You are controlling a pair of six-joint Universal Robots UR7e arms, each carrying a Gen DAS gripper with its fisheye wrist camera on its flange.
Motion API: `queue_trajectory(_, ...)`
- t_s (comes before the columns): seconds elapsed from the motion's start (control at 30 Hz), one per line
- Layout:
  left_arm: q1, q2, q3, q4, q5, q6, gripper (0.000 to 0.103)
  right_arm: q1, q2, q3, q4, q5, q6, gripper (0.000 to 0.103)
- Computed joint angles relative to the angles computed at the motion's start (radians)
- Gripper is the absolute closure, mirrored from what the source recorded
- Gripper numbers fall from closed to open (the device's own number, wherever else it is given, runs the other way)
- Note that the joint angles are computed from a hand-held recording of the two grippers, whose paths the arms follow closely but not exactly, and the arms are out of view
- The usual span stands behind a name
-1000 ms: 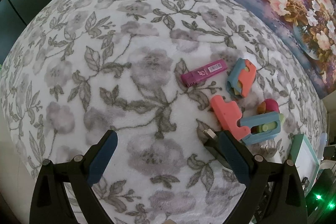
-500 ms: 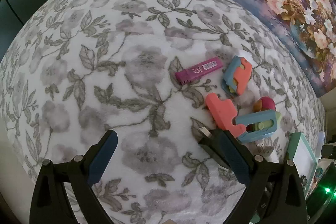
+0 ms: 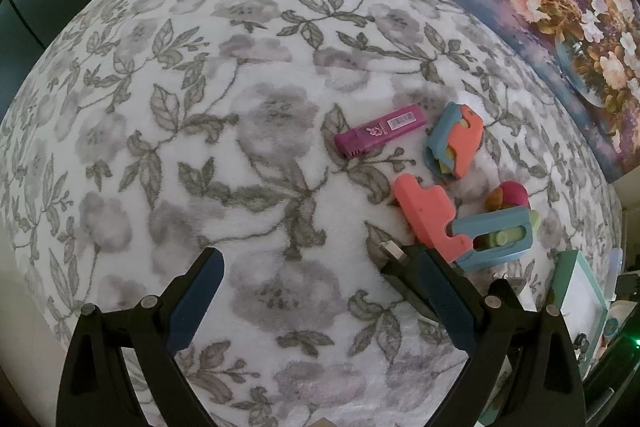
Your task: Organize rigid objects
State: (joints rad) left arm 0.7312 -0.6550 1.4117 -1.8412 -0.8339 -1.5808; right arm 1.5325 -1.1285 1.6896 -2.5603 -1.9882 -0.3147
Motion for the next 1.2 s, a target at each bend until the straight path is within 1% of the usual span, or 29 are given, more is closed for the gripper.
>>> queue_trajectory(0.03,0.001,0.000,0.000,0.000,0.000,0.003,0.006,0.000,0.002,0.000,-0.002,0.000,-0.002,0.029)
queue_trajectory(0.07,0.001,0.001,-0.001,-0.001,-0.001,0.002,0.006,-0.001,0.001,0.002,-0.003,0.003,-0.004,0.033)
queue_trajectory(0.1,0.001,0.001,-0.001,0.000,-0.001,0.005,0.006,-0.002,0.000,0.001,-0.002,0.007,-0.005,0.040)
queue_trajectory(0.17,0.001,0.001,-0.001,-0.002,-0.001,0.009,0.006,-0.005,-0.001,-0.002,0.006,0.014,-0.006,0.046)
queue_trajectory(0.3,0.000,0.002,-0.002,-0.006,-0.003,0.015,0.006,-0.008,-0.003,0.000,0.009,0.020,-0.020,0.046)
queue_trajectory(0.4,0.000,0.000,0.006,-0.037,-0.007,0.036,0.006,-0.006,-0.006,0.003,0.009,0.015,-0.034,0.046)
queue_trajectory(0.53,0.000,0.002,0.014,-0.096,-0.010,0.091,0.006,0.001,-0.006,-0.001,0.006,-0.008,-0.047,0.046)
queue_trajectory(0.7,0.002,0.016,0.013,-0.172,-0.026,0.177,0.006,0.007,-0.014,-0.014,0.008,-0.018,-0.049,0.046)
queue_trajectory(0.87,0.005,0.035,0.000,-0.207,-0.040,0.257,0.006,0.011,-0.023,-0.030,0.013,-0.025,-0.049,0.046)
queue_trajectory(1.2,0.010,0.081,-0.053,-0.173,-0.058,0.371,0.006,0.010,-0.044,-0.059,0.027,-0.009,-0.030,0.046)
